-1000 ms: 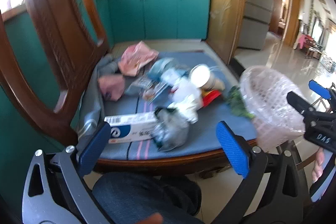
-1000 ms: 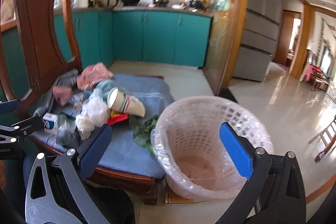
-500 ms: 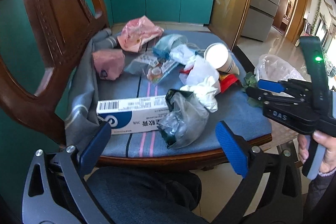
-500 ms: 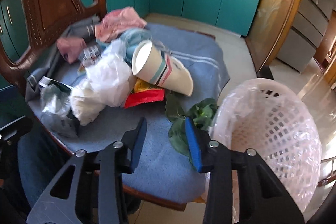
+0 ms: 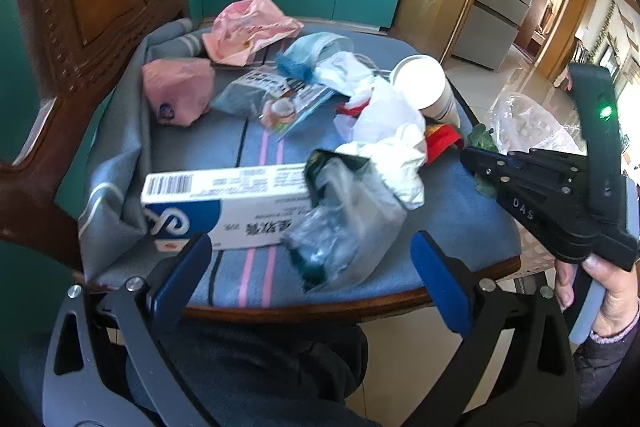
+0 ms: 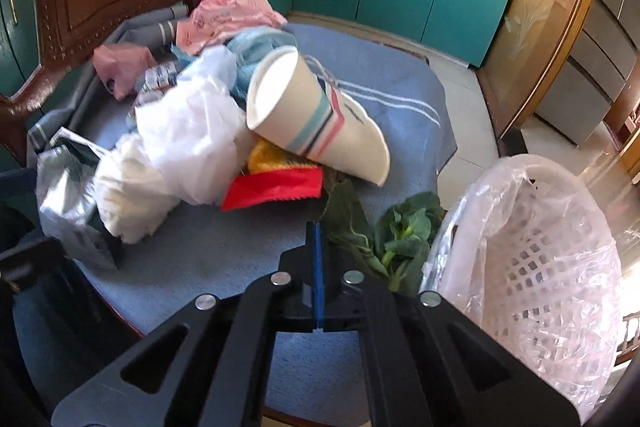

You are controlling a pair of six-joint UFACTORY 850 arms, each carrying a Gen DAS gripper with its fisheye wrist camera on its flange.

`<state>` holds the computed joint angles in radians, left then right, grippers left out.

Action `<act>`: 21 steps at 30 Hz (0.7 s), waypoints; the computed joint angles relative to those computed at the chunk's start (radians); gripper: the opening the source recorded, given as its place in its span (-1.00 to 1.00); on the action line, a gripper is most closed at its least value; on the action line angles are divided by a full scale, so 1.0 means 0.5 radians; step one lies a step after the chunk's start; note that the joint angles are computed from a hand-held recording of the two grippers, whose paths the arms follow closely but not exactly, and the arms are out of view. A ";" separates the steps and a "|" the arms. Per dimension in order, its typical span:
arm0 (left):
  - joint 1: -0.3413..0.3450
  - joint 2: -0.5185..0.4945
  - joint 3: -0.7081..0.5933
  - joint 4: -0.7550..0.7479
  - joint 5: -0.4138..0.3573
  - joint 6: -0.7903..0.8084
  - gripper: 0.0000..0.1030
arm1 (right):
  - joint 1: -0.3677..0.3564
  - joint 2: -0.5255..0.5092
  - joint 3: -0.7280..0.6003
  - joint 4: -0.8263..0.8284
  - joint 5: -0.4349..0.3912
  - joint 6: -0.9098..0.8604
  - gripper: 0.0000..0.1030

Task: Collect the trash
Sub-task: 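Reach the right gripper to the green leaves and close on them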

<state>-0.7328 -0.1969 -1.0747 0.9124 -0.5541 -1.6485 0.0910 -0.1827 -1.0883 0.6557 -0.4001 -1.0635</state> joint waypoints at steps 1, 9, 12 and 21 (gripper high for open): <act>0.002 -0.014 -0.010 0.019 0.001 0.005 0.72 | -0.010 0.008 -0.003 0.094 -0.030 -0.067 -0.99; 0.042 -0.039 -0.015 0.101 0.076 -0.045 0.09 | -0.063 0.165 0.038 0.605 -0.124 -0.473 -0.99; 0.049 -0.006 0.007 0.145 0.067 -0.106 0.07 | -0.088 0.182 0.026 0.687 -0.181 -0.509 -0.99; 0.087 0.169 0.152 0.477 0.101 -0.564 0.07 | -0.140 0.134 -0.005 0.703 -0.299 -0.425 -0.99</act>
<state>-0.6891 -0.1122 -0.9988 1.1510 -0.5035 -1.9305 0.0211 -0.1157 -1.0908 1.0074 -0.5497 -1.2760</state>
